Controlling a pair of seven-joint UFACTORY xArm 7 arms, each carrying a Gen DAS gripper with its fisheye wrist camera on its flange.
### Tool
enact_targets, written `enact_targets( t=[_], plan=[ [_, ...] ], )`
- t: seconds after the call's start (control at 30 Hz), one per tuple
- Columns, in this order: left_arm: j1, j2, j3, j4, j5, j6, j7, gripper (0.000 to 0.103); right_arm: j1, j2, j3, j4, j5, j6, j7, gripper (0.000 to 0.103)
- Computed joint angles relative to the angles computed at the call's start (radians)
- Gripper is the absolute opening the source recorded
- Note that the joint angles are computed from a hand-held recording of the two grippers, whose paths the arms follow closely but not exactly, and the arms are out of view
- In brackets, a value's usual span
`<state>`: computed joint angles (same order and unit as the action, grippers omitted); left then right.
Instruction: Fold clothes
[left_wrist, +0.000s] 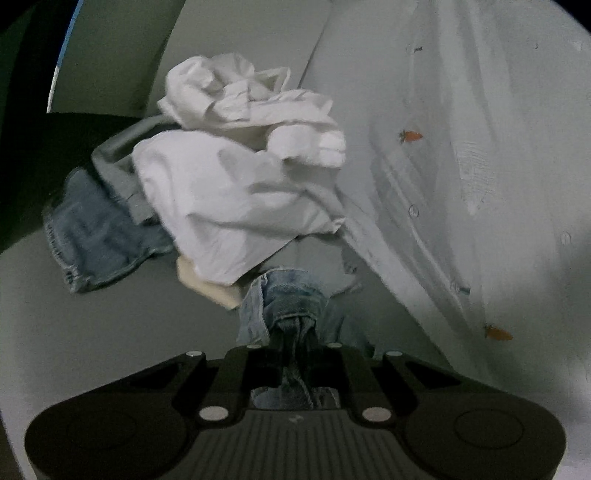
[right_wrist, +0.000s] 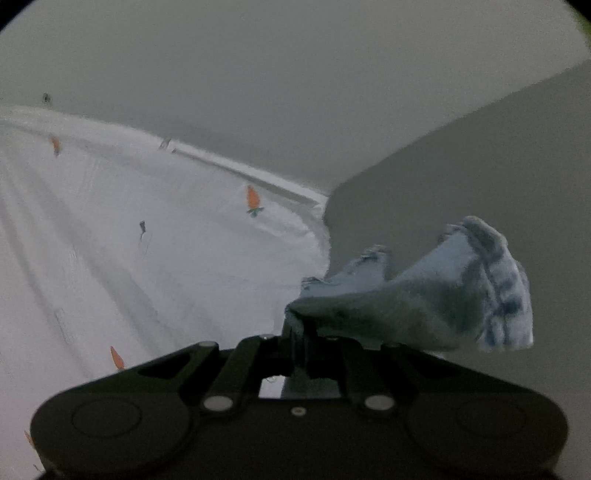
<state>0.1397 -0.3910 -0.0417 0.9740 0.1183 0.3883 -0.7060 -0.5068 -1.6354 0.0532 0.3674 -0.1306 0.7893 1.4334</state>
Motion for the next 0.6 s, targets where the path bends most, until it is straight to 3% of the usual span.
enact_targets(
  t=[0.2,0.27,0.37,0.43,0.47,0.53,0.57,0.6],
  plan=[
    [0.015,0.207,-0.074,0.228,0.122,0.029,-0.154,0.012,-0.019,0.438,-0.005,0.07,-0.012,-0.352,-0.039,0.004],
    [0.006,0.316,-0.095,0.332,0.225,0.047,-0.244,0.013,-0.03,0.647,-0.008,0.141,0.008,-0.478,-0.085,0.004],
    [-0.049,0.494,-0.09,0.517,0.369,0.099,-0.359,0.014,0.007,0.944,-0.04,0.284,-0.059,-0.608,-0.115,0.004],
    [-0.107,0.619,-0.062,0.657,0.434,0.155,-0.416,0.015,0.01,1.154,-0.025,0.403,0.003,-0.683,-0.259,0.004],
    [-0.138,0.687,-0.042,0.731,0.457,0.194,-0.448,0.016,0.056,1.258,-0.057,0.472,0.016,-0.7,-0.297,0.006],
    [-0.197,0.832,-0.001,0.903,0.472,0.282,-0.485,0.024,0.197,1.455,-0.164,0.63,0.112,-0.638,-0.46,0.015],
    [-0.214,0.889,0.006,0.972,0.45,0.321,-0.475,0.027,0.245,1.538,-0.203,0.705,0.157,-0.597,-0.526,0.022],
    [-0.225,0.939,0.008,1.034,0.419,0.359,-0.457,0.026,0.251,1.579,-0.202,0.738,0.163,-0.569,-0.551,0.023]
  ],
)
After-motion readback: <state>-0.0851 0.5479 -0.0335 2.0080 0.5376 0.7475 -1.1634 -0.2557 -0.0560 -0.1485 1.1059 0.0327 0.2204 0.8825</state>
